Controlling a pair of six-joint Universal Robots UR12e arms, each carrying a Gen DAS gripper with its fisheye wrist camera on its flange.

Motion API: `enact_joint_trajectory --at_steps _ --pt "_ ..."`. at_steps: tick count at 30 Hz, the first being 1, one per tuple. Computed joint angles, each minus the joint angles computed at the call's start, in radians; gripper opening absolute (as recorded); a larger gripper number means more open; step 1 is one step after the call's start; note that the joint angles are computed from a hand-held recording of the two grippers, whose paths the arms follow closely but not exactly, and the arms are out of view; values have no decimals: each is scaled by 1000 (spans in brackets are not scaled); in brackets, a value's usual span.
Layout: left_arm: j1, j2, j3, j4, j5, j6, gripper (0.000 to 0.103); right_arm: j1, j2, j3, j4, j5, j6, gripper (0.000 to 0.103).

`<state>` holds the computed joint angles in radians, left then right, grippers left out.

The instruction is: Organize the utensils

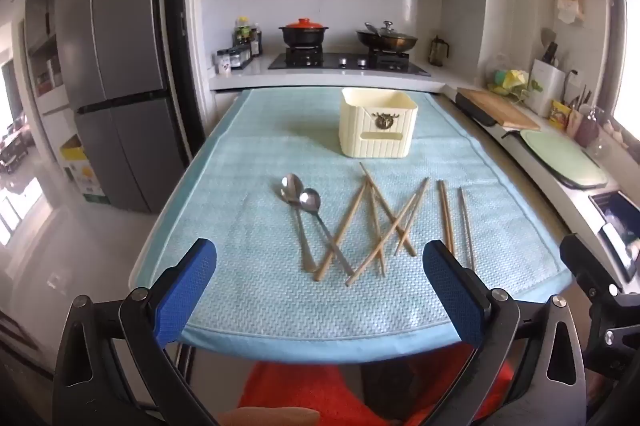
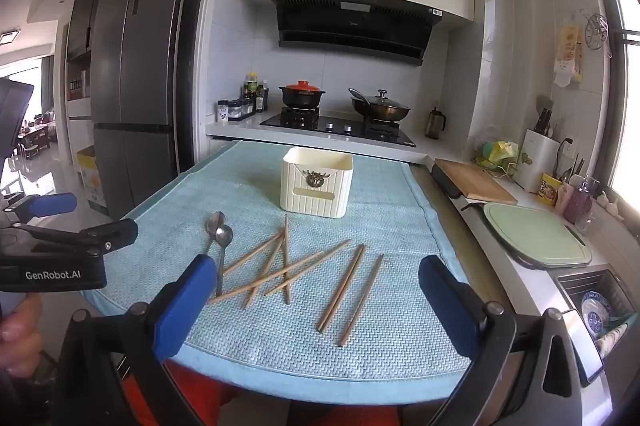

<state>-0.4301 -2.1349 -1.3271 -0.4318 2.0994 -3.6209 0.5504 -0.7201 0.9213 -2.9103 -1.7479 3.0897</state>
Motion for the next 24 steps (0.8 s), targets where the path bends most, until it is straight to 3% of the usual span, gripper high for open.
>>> enact_joint_trajectory --at_steps 24 --pt "-2 -3 5 -5 8 18 103 -2 1 -4 2 5 -1 103"
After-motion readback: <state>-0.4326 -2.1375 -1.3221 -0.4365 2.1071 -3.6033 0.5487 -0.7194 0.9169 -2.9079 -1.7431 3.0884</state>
